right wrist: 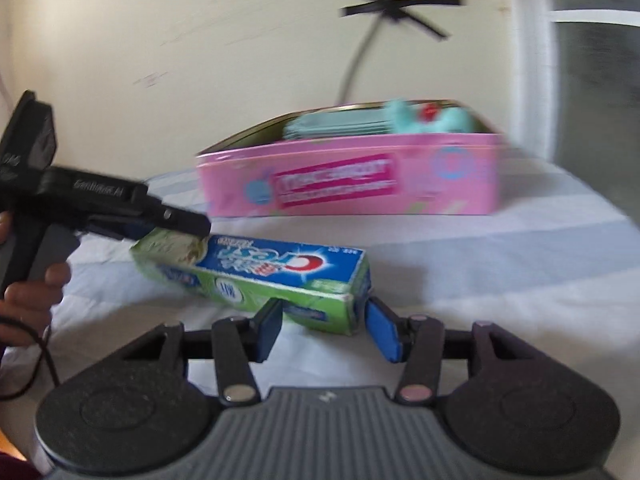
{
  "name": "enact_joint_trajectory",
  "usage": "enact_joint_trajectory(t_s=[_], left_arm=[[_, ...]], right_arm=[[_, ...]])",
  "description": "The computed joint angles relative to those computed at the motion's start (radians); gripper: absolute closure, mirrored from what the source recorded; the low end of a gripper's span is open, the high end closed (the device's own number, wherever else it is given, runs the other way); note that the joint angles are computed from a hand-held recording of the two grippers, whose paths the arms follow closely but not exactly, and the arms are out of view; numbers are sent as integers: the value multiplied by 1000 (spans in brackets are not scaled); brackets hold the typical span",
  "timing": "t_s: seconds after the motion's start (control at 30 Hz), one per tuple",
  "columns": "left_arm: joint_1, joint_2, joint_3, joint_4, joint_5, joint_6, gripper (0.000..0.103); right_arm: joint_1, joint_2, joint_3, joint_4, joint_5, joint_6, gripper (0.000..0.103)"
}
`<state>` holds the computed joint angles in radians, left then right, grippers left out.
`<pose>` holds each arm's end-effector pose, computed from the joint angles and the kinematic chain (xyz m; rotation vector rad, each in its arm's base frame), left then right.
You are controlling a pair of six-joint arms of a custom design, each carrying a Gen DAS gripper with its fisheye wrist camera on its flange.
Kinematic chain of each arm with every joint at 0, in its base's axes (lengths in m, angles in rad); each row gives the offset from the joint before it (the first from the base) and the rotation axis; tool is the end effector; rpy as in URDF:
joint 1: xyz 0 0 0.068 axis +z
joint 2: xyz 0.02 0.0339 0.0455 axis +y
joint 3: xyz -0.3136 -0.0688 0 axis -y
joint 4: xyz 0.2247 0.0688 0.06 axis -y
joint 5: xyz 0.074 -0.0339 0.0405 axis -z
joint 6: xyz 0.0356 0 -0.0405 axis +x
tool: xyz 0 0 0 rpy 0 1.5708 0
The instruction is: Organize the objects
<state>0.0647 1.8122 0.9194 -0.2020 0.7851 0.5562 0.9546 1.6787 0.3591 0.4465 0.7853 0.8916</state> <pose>0.3290 -0.0039 0.1925 0.8037 2.2303 -0.7551 0.1543 0.1743 0.1465 0.2525 2.1298 0.0852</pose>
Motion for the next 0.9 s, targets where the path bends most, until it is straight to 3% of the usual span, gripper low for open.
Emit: enact_joint_trajectory(t_s=[0.07, 0.27, 0.53, 0.73, 0.9], left_arm=[[-45, -34, -45, 62, -38, -30, 16], [16, -56, -10, 2, -26, -59, 11], [68, -52, 20, -83, -25, -38, 11], [15, -49, 0, -102, -41, -7, 17], [-1, -69, -49, -55, -44, -16, 17]], right_arm=[[13, -39, -41, -22, 40, 58, 51], [63, -81, -129, -39, 117, 137, 43], [18, -62, -218, 215, 62, 9, 41], [-26, -30, -153, 193, 18, -104, 39], [-59, 30, -124, 220, -32, -145, 33]])
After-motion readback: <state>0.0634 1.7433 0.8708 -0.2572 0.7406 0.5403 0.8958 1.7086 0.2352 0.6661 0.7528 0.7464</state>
